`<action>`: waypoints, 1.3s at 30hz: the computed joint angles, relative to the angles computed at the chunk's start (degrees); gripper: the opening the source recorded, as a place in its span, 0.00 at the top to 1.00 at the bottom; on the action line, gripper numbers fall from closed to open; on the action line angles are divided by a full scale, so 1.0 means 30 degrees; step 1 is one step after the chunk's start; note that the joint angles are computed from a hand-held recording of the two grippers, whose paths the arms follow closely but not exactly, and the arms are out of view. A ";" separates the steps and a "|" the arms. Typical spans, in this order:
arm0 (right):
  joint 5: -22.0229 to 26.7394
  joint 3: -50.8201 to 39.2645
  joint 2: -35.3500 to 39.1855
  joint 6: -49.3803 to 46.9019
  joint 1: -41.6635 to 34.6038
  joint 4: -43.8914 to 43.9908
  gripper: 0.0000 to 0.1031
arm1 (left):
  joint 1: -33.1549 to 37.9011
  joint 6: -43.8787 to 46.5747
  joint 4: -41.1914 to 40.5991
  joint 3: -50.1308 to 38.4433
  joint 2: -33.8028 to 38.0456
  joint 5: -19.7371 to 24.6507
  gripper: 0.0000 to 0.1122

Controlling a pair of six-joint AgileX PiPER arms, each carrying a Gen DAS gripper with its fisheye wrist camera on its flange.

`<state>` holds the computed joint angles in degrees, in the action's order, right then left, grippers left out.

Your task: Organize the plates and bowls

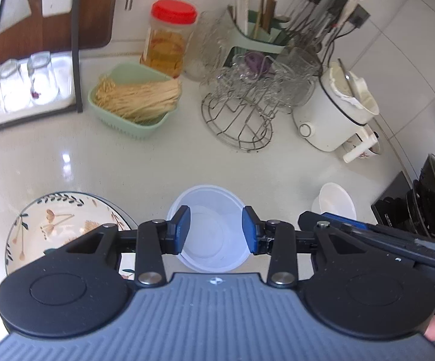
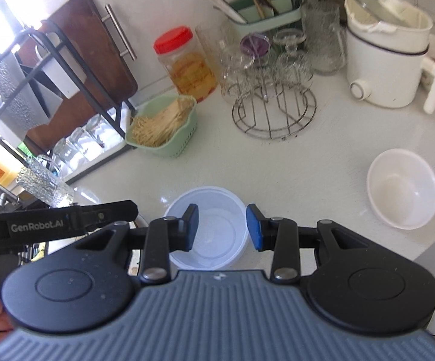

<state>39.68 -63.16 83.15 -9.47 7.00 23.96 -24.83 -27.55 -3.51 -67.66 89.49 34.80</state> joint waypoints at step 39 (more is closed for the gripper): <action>-0.2423 0.2289 -0.1528 -0.6437 -0.6317 0.2467 0.21 | -0.4312 -0.3081 0.3857 -0.6759 0.5231 0.0223 0.62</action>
